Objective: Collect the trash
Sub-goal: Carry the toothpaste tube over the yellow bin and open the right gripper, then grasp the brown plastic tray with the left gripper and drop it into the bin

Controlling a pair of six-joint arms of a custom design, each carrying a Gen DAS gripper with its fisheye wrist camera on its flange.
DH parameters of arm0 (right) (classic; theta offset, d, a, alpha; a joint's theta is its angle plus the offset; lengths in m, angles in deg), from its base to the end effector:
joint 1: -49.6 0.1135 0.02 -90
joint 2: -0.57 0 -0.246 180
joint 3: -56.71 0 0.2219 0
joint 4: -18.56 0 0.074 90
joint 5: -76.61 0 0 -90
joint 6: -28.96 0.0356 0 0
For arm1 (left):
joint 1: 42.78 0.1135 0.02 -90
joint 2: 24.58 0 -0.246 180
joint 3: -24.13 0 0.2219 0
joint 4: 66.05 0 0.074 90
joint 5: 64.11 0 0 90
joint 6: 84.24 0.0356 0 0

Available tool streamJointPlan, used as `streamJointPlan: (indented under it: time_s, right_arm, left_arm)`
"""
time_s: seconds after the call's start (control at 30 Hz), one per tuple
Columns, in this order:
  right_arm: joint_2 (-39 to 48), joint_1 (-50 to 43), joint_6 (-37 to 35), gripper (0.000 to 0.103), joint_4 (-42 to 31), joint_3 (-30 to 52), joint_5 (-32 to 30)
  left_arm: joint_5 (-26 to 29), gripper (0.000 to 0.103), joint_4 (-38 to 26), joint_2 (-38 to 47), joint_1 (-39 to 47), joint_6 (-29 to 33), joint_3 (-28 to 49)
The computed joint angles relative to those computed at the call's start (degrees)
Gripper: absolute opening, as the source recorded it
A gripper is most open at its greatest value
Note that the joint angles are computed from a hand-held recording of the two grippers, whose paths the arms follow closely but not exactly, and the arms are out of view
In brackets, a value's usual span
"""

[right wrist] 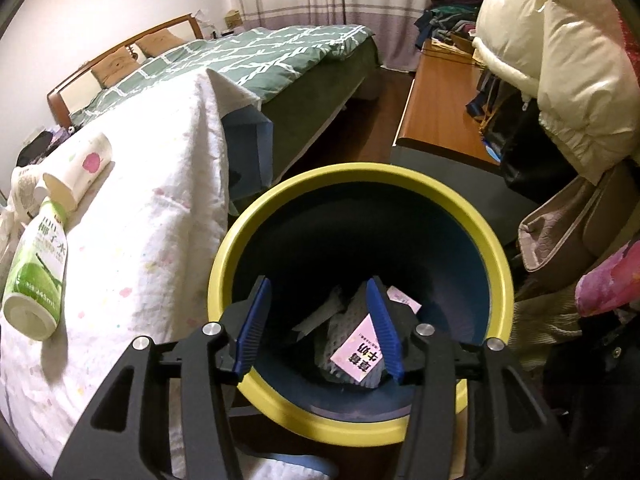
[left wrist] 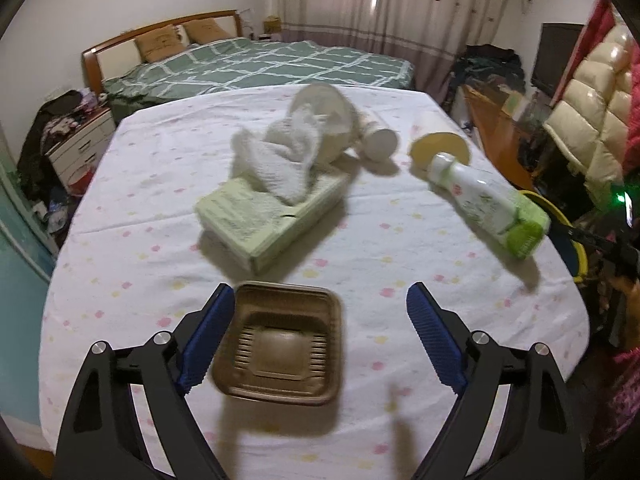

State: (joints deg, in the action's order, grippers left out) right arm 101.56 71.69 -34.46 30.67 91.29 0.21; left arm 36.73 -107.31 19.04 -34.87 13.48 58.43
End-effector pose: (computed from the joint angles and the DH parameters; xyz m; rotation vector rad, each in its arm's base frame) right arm 0.2061 0.0746 0.0634 0.1923 2.4740 0.0596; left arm 0.1298 0.0113 0.1631 0.0787 2.4339 -0.1102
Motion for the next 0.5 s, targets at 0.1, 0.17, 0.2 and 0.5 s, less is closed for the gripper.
streamJointPlan:
  time_s: [0.1, 0.17, 0.2, 0.5]
  right_arm:
    - [1.8, -0.1, 0.0, 0.048, 0.8, 0.5, -0.6]
    - [2.9, -0.2, 0.2, 0.048, 1.3, 0.9, -1.1]
    - [3.4, -0.2, 0.3, 0.048, 1.5, 1.1, -1.3]
    - [5.0, 0.3, 0.1, 0.049, 2.3, 1.3, -2.1]
  left_arm:
    - [0.1, 0.093, 1.3, 2.6, 2.1, 1.2, 0.1]
    - [0.8, 0.093, 2.5, 5.3, 2.7, 1.5, 0.2]
    - [0.5, 0.093, 3.5, 6.4, 2.4, 1.3, 0.0]
    - [-4.1, 0.093, 13.1, 16.2, -1.3, 0.8, -2.1]
